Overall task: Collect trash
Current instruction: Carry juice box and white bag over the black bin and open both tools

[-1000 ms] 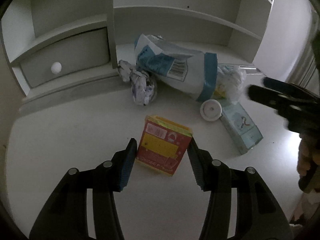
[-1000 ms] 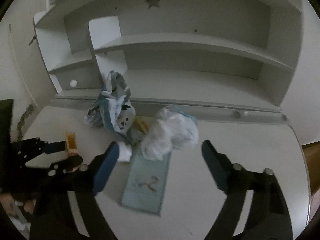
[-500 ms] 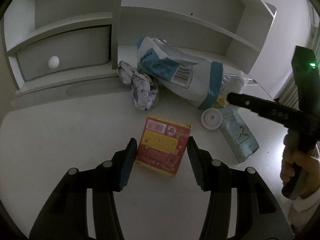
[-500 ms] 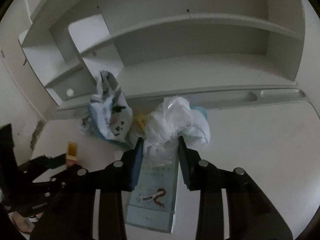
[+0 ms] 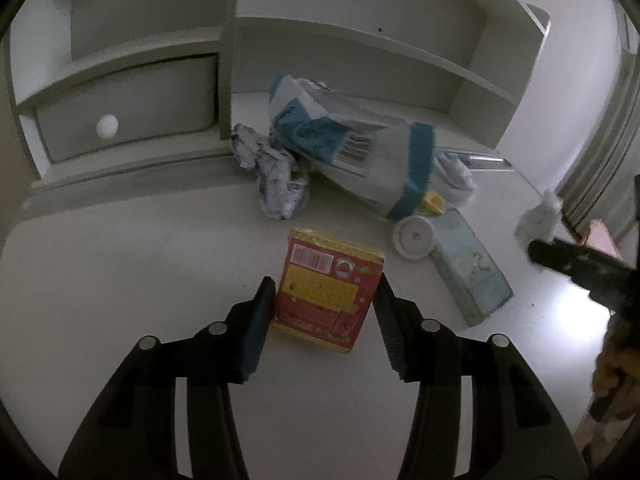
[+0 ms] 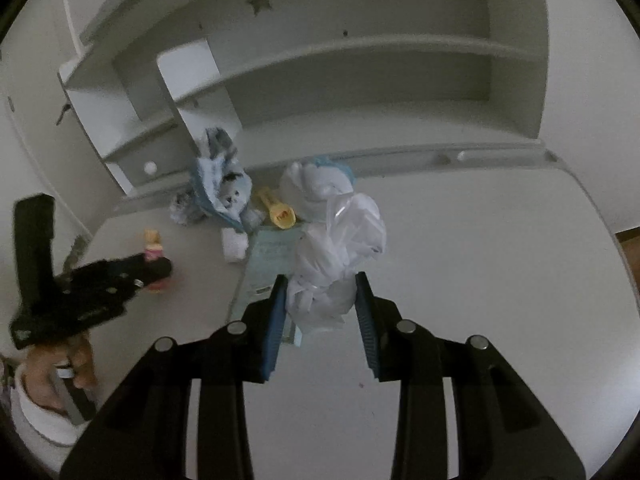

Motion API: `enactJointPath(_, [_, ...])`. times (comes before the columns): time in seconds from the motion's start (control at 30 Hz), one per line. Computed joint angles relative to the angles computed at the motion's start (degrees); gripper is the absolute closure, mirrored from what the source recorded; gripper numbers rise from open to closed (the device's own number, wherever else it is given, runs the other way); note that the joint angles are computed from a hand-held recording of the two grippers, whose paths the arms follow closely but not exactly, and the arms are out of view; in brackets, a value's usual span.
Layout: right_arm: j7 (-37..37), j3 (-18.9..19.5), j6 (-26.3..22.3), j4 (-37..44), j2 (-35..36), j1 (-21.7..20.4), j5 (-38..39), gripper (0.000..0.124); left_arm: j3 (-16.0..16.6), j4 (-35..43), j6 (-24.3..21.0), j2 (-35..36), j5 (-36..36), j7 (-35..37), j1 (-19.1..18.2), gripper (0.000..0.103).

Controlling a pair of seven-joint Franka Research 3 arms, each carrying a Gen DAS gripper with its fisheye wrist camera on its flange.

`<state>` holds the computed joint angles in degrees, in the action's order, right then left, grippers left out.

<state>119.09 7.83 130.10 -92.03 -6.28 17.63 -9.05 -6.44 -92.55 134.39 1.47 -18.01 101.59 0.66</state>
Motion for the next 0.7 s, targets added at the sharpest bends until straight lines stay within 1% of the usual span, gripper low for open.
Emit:
enactJointPath(0.07, [0.0,-0.22,1.22,-2.74,-3.31,-0.29,0.04,0.09,-0.6,-1.01,0.59,-1.45,-0.89,-0.23,-0.68,0.054])
enactJointPath(0.13, [0.01,-0.54,1.91,-5.46,-6.55,-1.1,1.38,0.09,-1.36,-1.87,1.5,-2.87,-0.97,-0.23,-2.13,0.054])
enactJointPath(0.23, [0.52,-1.22,1.88,-12.21,-14.79,-3.64,3.32,0.09,-3.09,-2.71,1.17,-5.27,-4.0,3.1,-6.03,0.054])
enactJointPath(0.3, [0.92,-1.33,0.51,-16.84,-21.34,-6.18,3.57,0.09,-4.36,-2.16,1.41,-5.16,-4.79,4.69,-8.99,0.054])
enactJointPath(0.37, [0.9,-2.18,-2.13,-21.87,-29.47,-9.06,3.83,0.09,-6.1,-1.12,0.14,-5.31,-6.68,7.84,-12.47,0.055])
enactJointPath(0.47, [0.6,-3.94,-7.65,-27.67,-40.49,-14.12,3.91,0.09,-8.36,0.83,-1.61,-4.34,-7.55,10.7,-16.92,0.055])
enactJointPath(0.53, [-0.07,-5.36,-11.33,-30.97,-46.44,-17.58,3.82,0.09,-10.61,3.12,-3.65,-2.16,-7.6,12.06,-20.27,0.055])
enactJointPath(0.57, [-2.13,-6.58,-13.59,-32.57,-49.27,-18.95,3.18,0.09,-11.64,4.03,-4.52,-0.97,-7.09,12.15,-21.71,0.055])
enactJointPath(0.63, [-3.19,-9.09,-17.28,-35.78,-54.07,-22.02,3.8,0.09,-13.22,5.7,-6.16,1.42,-5.96,11.86,-24.01,0.055])
enactJointPath(0.67, [-3.63,-10.48,-18.73,-37.44,-55.91,-23.39,4.41,0.09,-14.63,7.28,-7.88,3.95,-4.65,11.19,-25.85,0.055])
enactJointPath(0.7, [-4.1,-11.64,-20.13,-39.02,-57.5,-24.76,4.89,0.09,-15.26,8.3,-8.98,5.56,-3.76,10.57,-26.86,0.055])
